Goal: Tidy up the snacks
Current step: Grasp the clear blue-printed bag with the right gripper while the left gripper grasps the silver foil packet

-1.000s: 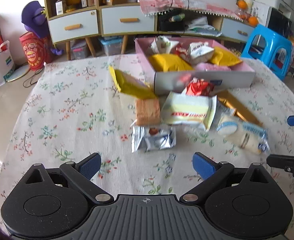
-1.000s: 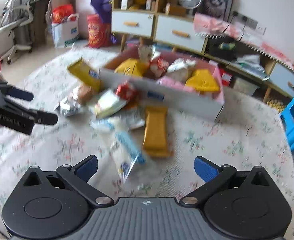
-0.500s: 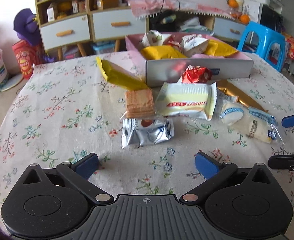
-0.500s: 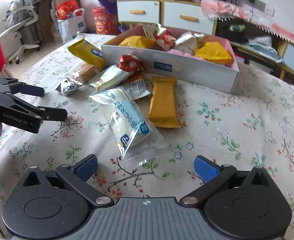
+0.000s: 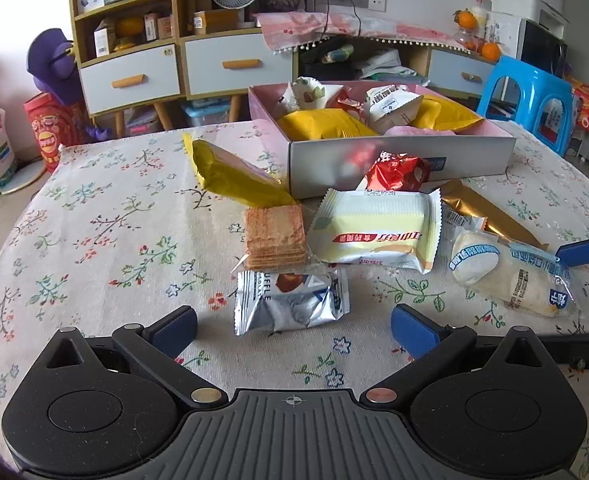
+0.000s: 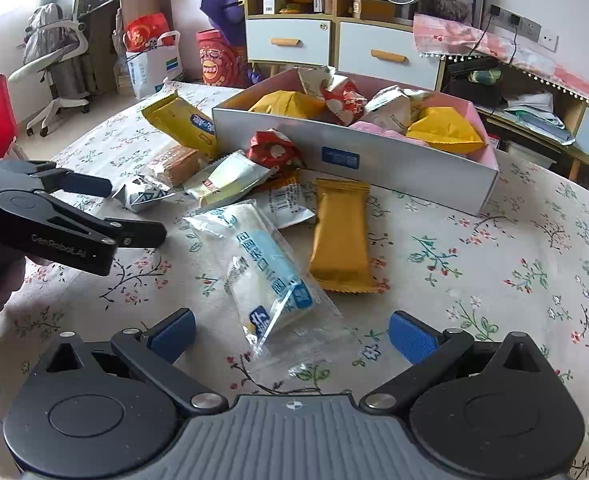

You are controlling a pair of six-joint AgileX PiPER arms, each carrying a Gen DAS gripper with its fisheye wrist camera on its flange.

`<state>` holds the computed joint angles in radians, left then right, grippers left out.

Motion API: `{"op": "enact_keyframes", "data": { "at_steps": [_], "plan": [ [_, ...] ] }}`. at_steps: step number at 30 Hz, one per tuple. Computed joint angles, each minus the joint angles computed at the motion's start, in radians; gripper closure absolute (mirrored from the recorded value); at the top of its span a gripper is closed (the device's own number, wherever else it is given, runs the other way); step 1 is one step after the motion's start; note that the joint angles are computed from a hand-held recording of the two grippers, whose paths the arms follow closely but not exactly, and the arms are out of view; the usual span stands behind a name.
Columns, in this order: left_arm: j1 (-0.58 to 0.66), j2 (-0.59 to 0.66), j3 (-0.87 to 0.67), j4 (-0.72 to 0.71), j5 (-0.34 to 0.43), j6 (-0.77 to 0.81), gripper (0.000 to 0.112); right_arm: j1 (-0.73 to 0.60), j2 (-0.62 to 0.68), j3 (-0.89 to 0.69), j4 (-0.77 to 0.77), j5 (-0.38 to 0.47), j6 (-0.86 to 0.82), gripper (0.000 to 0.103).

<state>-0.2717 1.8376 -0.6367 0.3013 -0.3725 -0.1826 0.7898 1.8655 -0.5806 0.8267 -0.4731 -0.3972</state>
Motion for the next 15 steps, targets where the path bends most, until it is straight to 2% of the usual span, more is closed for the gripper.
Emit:
{"op": "enact_keyframes", "data": {
  "at_steps": [3,7,13,15],
  "plan": [
    [-0.006,-0.001,-0.008,-0.005,0.016,-0.006,0.01,0.017,0.008,-0.03,0.068,0.021,-0.092,0.01],
    [-0.009,-0.007,-0.017,0.013,0.039,-0.028,0.013,0.046,0.01,-0.051,0.115,0.025,-0.159,0.023],
    [-0.013,-0.021,-0.027,0.04,0.059,-0.069,0.03,0.06,0.001,-0.065,0.139,0.032,-0.198,0.043],
    [-0.014,-0.026,-0.028,0.036,0.063,-0.074,0.04,0.061,-0.003,-0.068,0.141,0.035,-0.202,0.051]
  ]
}}
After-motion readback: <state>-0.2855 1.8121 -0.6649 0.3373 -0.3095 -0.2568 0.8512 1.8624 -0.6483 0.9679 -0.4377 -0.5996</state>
